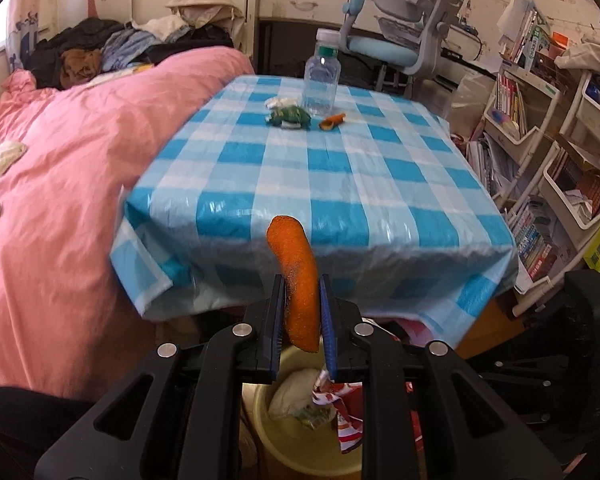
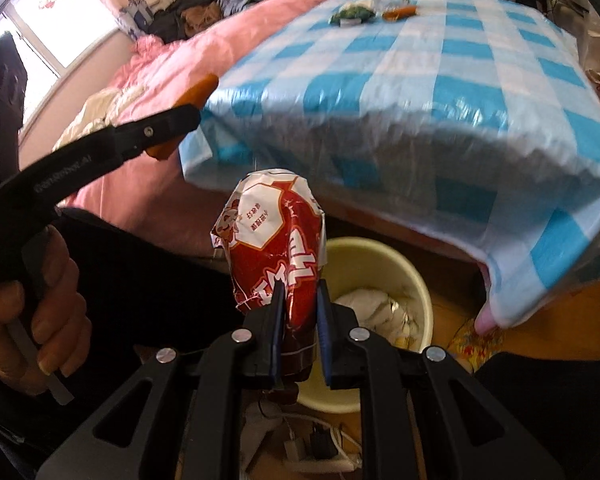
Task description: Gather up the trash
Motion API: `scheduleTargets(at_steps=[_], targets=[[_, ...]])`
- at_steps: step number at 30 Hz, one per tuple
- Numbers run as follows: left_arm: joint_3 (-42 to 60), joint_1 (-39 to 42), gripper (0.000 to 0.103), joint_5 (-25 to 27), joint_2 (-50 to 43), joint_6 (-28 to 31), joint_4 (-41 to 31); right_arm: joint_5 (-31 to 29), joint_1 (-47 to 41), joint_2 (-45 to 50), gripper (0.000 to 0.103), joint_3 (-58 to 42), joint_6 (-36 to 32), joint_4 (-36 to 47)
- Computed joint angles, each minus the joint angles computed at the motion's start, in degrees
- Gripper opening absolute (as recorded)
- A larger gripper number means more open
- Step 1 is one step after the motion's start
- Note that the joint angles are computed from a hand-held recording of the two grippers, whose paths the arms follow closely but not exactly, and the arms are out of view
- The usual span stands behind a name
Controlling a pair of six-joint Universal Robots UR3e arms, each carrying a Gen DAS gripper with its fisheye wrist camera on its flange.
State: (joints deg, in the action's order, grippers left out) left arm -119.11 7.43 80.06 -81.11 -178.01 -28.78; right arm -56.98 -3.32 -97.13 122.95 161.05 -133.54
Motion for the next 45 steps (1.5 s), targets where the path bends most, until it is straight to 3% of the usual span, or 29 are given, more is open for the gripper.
scheduleTargets(at_steps=[7, 9, 12, 17, 21, 32, 45], targets=[[-3.8, -1.8, 0.017, -0.3, 3.4, -0.1, -7.7, -2.2, -0.6, -1.2, 0.025, 1.9, 3.0, -2.7], [-5.0, -2.1, 0.022, -0.1, 4.6, -0.1, -7.8, -2.6, -1.2, -1.6, 0.031, 2.8, 4.3, -4.2], [-6.7, -1.6, 0.049, 0.6, 6.6, -1.3, -5.2, -3.1, -1.8, -2.7, 0.039, 4.4, 6.2, -6.9], [-8.5, -1.8, 0.069, 4.1, 9.0, -3.9, 0.8, -4.1, -1.0, -3.2, 0.045, 6.1, 9.1, -13.2], [-8.6, -2.1, 0.086, 7.7, 9.5, -5.5, 6.8, -8.7, 2.4, -2.2, 0.059, 7.0, 12.0, -22.3], [-6.0, 0.3, 0.095, 7.9, 8.8, -6.7, 10.4, -18.6, 9.4, 5.2, 0.071, 4.2, 15.4, -34.5], [-6.2, 3.2, 0.096, 6.3, 9.9, -6.4, 10.1, -25.2, 15.8, 10.8, 0.075, -0.1, 15.0, -36.4]])
